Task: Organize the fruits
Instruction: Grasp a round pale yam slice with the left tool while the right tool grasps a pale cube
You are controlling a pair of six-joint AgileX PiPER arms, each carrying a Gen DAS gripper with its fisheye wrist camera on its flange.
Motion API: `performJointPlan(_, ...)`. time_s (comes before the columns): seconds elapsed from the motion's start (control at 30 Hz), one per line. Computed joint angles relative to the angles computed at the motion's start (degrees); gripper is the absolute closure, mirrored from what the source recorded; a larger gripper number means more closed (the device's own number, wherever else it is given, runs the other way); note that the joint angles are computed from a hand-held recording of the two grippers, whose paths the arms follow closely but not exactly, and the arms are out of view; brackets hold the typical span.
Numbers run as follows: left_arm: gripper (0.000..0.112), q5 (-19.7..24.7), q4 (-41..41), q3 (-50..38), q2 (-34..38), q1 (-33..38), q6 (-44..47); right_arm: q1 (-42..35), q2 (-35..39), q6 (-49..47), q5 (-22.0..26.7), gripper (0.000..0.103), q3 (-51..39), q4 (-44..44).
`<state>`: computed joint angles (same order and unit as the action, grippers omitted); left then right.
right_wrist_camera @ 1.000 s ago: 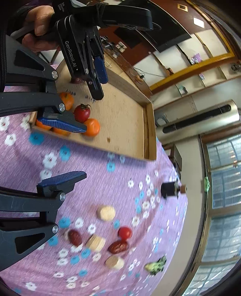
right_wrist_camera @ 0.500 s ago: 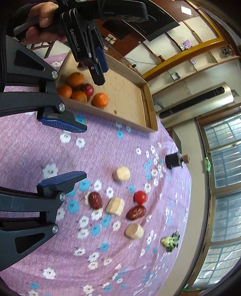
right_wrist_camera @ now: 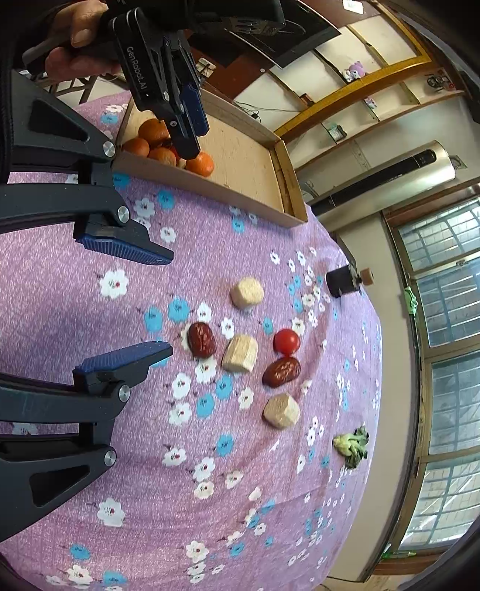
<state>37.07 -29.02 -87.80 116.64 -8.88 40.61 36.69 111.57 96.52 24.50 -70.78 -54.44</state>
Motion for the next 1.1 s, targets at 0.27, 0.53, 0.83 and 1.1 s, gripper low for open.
performJointPlan(0.27,0.059,0.8,2.3,-2.6,1.8,-2.7,-2.7,-2.7,-0.8,1.5,-1.1,0.058,2.6,-1.2)
performJointPlan(0.53,0.059,1.7,5.9,-7.5,5.0,-6.3,-7.4,-6.6,-0.3,-1.9,-2.9,0.058,2.2,0.5)
performJointPlan(0.83,0.059,7.2,12.0,-19.9,12.7,-10.0,-14.8,-10.8,9.0,-25.2,-2.7,0.059,-11.9,19.0)
performJointPlan(1.1,0.059,14.8,15.4,-33.9,21.1,-11.3,-19.8,-13.1,15.4,-36.0,0.1,0.066,-20.4,27.4)
